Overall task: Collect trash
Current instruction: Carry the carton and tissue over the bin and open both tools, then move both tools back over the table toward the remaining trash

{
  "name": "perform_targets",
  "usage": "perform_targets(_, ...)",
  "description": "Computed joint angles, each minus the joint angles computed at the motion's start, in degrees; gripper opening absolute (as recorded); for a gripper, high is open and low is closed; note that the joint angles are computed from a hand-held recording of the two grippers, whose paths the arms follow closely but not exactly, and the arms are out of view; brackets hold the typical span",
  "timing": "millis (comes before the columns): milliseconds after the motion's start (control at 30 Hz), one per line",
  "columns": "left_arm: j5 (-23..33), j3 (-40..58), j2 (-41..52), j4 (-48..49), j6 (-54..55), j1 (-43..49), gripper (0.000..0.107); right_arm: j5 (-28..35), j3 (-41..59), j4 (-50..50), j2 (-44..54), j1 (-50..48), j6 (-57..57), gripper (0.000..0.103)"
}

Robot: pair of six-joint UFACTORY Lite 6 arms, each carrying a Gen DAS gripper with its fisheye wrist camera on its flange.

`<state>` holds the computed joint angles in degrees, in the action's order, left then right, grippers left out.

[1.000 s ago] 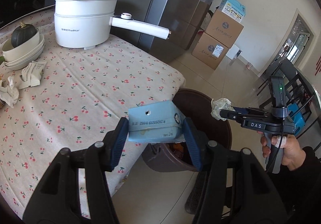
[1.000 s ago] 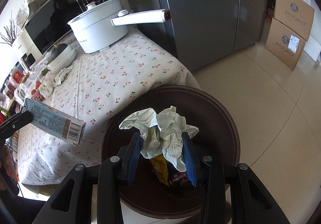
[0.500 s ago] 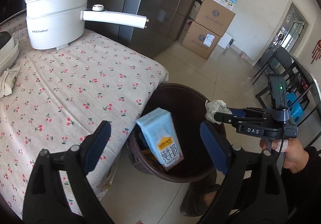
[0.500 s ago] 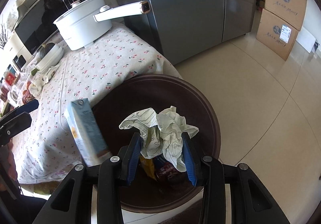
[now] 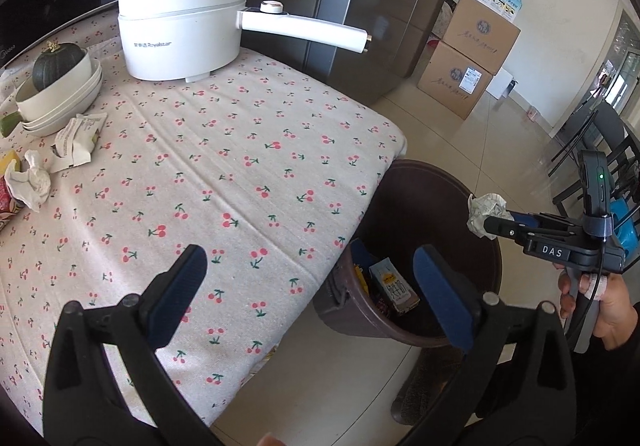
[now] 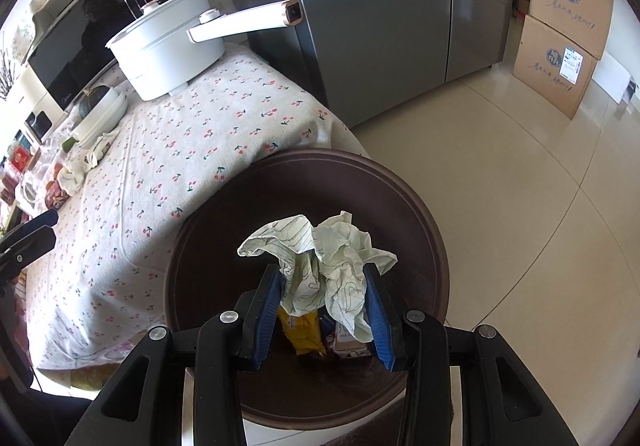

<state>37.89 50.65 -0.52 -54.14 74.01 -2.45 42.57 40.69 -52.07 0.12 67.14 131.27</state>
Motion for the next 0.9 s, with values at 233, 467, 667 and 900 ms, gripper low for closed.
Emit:
perform_targets(233,1.23,0.2,-0.54,1.89,0.86,4.73,0.103,1.09,1.26,-1.4,-0.37,-0.02,3.05,0.084)
perform_targets(467,2.82,1.73,0.49,3.87,1.62,10.82,0.103,1.24,6.63,-1.27,3.22,-1.04,-0.34,0.085)
perform_targets(667,4.61,3.51,1.94,4.92,3.38,17.11,0.103,0.75,13.68,-1.56,8.49,-2.06,-3.82,0.085)
perform_targets(900,6.83,6.22,4.25,5.92,5.57,24.3,0.103,0.36,23.92,-0.22,15.97,-3.21,-9.52,0.086)
